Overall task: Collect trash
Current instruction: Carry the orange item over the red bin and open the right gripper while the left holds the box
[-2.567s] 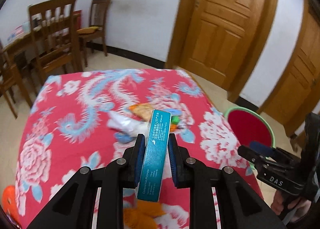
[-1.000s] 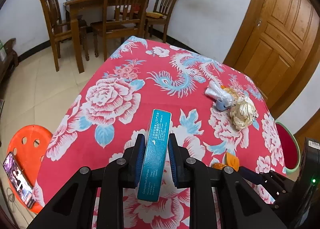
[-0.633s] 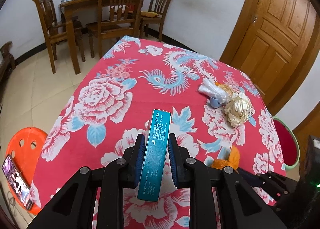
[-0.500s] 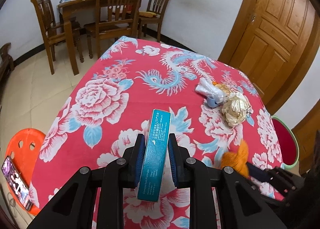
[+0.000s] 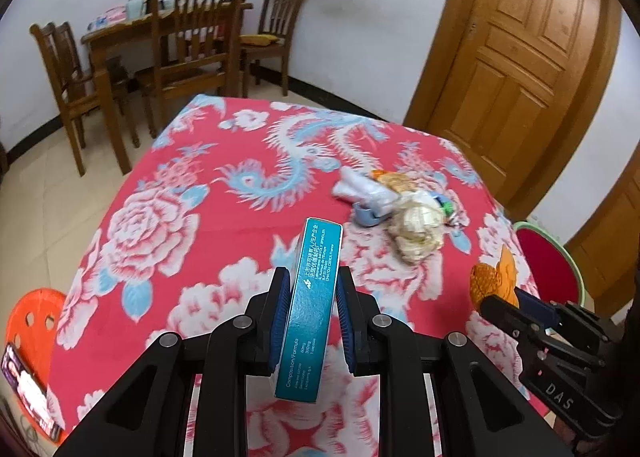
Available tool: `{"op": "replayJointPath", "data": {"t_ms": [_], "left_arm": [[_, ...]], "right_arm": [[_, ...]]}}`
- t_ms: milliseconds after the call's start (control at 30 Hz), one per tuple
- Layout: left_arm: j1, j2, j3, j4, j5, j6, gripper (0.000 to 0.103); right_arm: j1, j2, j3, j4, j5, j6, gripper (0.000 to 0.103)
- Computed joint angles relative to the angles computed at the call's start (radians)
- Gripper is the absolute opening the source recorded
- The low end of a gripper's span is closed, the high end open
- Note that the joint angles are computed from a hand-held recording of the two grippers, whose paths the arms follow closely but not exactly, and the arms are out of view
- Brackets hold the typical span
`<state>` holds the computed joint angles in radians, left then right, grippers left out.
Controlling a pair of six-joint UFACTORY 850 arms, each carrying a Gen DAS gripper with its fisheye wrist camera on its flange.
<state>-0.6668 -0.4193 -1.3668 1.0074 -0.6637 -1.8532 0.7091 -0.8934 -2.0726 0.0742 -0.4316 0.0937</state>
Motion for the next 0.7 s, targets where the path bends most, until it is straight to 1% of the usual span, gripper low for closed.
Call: {"op": "replayJointPath", "data": {"t_ms": [267, 700], "left_arm": [[-0.010, -0.054, -0.093, -0.002, 0.023, 0.063, 0.023], [-0.013, -0.165, -0.282, -0.059, 0.049, 0.226, 0.023]], "right_arm": [[-0.030, 0.047, 0.057, -0.094, 0.040, 0.122, 0.033], [-0.081, 0.111, 0.137, -0.297, 0.078, 0.358, 0.034]]}}
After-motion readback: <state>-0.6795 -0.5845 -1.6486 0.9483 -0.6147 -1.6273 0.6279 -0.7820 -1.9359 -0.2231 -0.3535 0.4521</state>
